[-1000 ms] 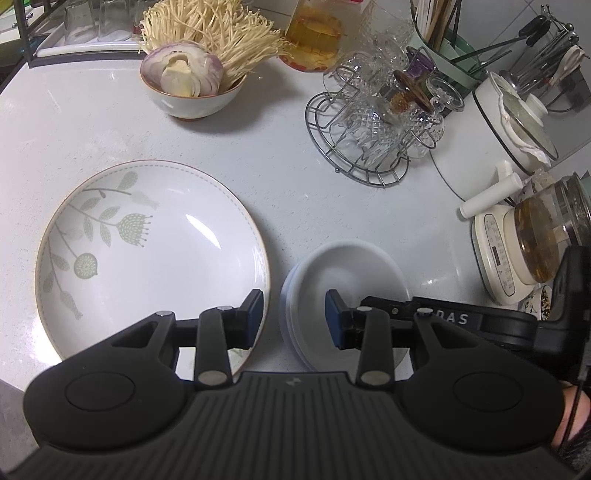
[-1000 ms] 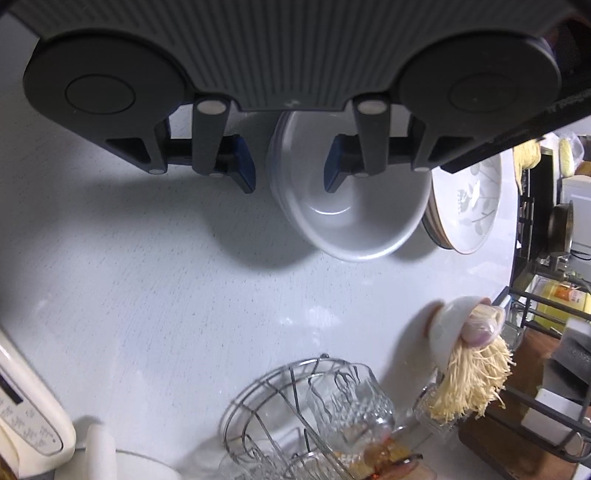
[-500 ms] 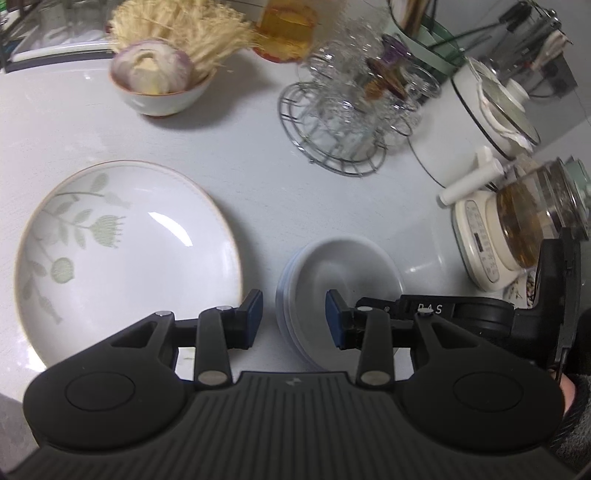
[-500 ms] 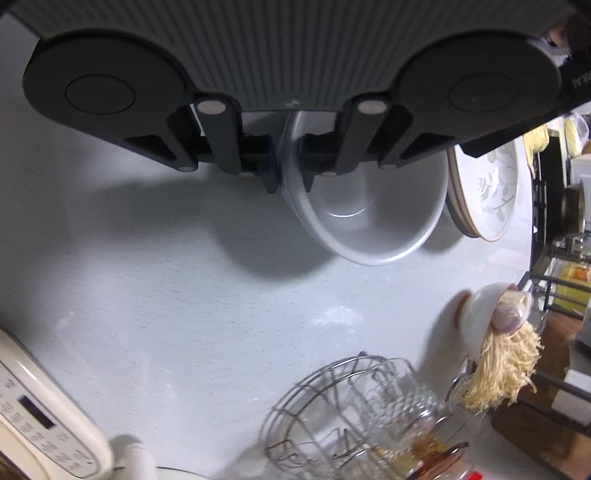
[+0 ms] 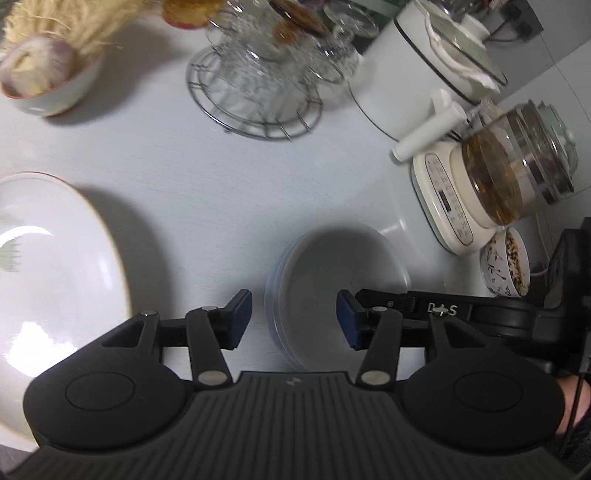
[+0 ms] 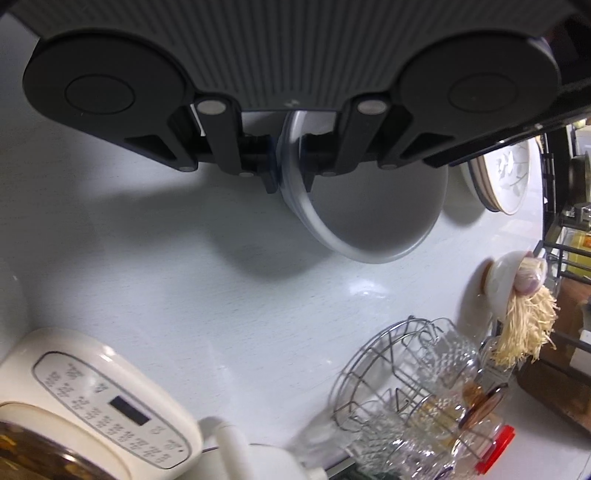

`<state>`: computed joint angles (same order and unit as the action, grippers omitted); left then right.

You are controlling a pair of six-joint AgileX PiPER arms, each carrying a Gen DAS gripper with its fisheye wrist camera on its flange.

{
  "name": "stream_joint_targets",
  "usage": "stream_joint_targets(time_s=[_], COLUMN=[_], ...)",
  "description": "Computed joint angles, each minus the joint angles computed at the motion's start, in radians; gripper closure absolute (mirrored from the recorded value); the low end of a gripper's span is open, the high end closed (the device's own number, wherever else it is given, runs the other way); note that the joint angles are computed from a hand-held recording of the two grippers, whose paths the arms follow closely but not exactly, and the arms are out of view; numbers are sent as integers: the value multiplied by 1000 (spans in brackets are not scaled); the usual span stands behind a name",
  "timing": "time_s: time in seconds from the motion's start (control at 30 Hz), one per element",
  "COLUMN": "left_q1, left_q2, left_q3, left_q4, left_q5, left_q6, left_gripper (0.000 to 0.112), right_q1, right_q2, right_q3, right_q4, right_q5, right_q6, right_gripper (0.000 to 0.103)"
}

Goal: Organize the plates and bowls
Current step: 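Close both grippers on the rims of the stacked bowls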

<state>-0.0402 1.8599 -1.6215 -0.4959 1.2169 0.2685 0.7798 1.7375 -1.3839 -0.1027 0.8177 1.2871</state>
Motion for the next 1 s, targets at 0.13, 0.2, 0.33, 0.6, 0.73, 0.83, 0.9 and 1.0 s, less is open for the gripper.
stream_joint_targets(time_s=[0.13,0.2,0.33,0.6,0.73,0.83,0.9,1.0], left_q1=[-39,-55,-78,-113,-115,-123,-128,-129], left_q2=[27,39,68,79,60,52,43,34], left_q3=[0,3,7,39,76,86,95,107], left_q4=[8,11,14,45,33,41,50,51], left_q5=[-17,-30,-48,-87,-128,-149,-163,-174], left_q6=[-27,-40,-76,-154,-182,-208,-215,-223], left_gripper=[56,56,57,74,84,85,86,89], right_q1=[-16,-26,-47,-86,-95,-100,-100,-95], right_q2=[-37,-48,-66,-92,-99,-104,-108,-109], right_q3=[51,68,97,141,158,170,178,182], right_q4=[7,15,35,100,127,137,139,128], right_q5=[-12,-18,-30,-60,-80,-93,-100,-106], right_q6=[-18,-35,-76,-191,-248,-270,-276,-272], right_gripper=[88,88,88,88,88,88,88,88])
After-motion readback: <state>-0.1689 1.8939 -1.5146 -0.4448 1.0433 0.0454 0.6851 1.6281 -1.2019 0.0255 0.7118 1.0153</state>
